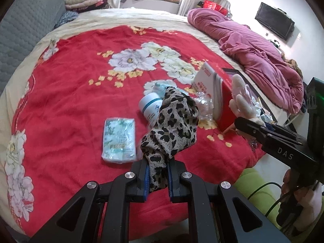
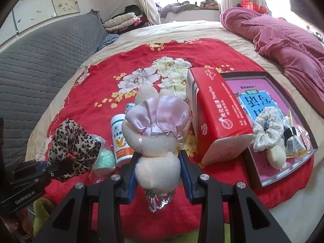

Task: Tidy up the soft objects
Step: 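Lift the leopard scrunchie with left tool while right tool carries the bunny toward the tray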

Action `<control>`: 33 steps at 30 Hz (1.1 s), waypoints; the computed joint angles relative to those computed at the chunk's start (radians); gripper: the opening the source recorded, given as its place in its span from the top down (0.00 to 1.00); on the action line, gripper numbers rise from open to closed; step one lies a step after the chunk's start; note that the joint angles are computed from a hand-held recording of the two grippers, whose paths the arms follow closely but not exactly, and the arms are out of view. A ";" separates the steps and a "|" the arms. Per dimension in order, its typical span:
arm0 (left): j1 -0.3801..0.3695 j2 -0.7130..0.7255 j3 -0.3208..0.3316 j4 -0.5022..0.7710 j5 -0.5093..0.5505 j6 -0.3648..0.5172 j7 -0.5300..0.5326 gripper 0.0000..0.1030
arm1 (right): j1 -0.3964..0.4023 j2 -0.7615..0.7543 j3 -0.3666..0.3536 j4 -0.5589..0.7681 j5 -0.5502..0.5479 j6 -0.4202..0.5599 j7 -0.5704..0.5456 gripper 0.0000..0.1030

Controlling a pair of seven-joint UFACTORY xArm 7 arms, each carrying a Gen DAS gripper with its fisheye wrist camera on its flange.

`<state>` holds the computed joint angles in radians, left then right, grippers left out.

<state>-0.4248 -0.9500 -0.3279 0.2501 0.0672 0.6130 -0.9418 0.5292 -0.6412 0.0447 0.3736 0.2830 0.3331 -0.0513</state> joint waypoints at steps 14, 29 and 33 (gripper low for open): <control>0.062 0.117 -0.070 0.196 0.075 0.039 -0.007 0.87 | -0.043 -0.154 -0.034 0.022 -0.017 0.087 -0.047 0.64; 0.105 0.318 -0.130 0.409 0.181 0.010 -0.020 0.87 | -0.134 -0.245 -0.111 0.071 0.010 0.175 -0.155 0.64; 0.110 0.390 -0.146 0.472 0.217 0.000 -0.028 0.87 | -0.168 -0.252 -0.129 0.078 0.010 0.191 -0.179 0.64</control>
<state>-0.3152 -0.5604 -0.4740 0.7219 0.2843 0.6125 -0.9694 0.3610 -0.8937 -0.0842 0.4518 0.2933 0.5238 -0.2300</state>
